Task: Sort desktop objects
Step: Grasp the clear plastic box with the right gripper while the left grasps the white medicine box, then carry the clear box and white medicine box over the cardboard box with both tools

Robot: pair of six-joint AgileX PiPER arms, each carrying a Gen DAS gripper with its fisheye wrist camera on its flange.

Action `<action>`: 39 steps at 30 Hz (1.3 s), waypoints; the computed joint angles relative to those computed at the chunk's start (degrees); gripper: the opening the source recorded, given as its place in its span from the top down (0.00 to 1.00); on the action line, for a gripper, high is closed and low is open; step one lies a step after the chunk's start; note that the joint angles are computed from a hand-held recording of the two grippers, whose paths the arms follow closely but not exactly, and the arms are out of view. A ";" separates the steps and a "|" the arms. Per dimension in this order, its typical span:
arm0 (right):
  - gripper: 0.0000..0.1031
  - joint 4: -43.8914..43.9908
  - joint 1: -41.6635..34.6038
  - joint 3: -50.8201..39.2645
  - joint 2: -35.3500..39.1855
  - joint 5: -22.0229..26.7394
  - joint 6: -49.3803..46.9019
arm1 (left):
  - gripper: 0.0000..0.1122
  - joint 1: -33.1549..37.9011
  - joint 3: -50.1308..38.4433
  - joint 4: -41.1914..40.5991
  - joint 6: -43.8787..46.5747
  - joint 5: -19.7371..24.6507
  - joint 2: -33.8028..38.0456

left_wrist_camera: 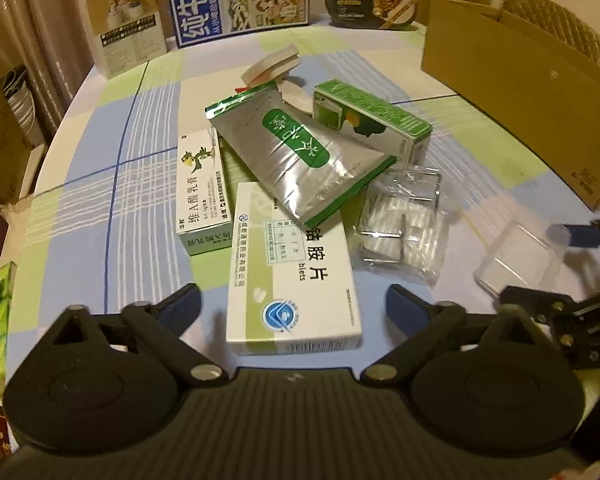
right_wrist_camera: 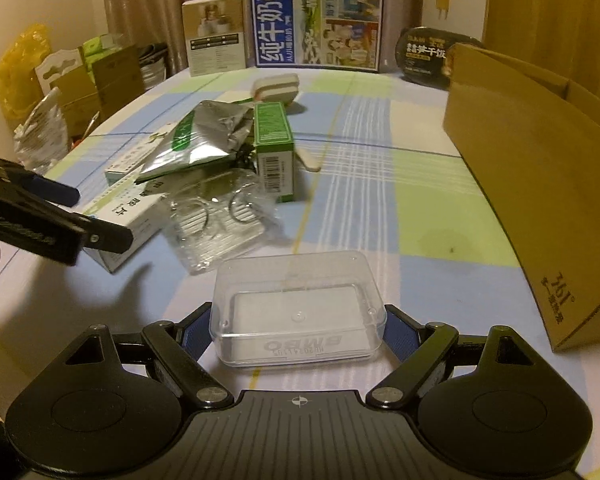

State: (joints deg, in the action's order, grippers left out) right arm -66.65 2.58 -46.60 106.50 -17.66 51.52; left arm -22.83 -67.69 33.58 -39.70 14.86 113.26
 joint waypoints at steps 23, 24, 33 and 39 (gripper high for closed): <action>0.18 0.65 -7.77 6.54 -4.88 -1.10 -5.84 | 0.27 -16.97 9.61 29.55 -50.37 14.03 -4.66; 0.18 2.18 -7.54 6.42 -4.58 -1.21 -7.40 | 0.27 -16.39 9.33 29.39 -50.68 13.37 -4.22; 0.06 14.10 -5.81 5.66 -1.82 -0.94 -19.16 | 0.33 -14.63 7.16 31.02 -53.63 11.48 -1.50; 0.05 15.03 -6.10 5.10 -0.84 -1.91 -19.30 | 0.39 -14.39 7.01 31.73 -55.14 11.67 -0.98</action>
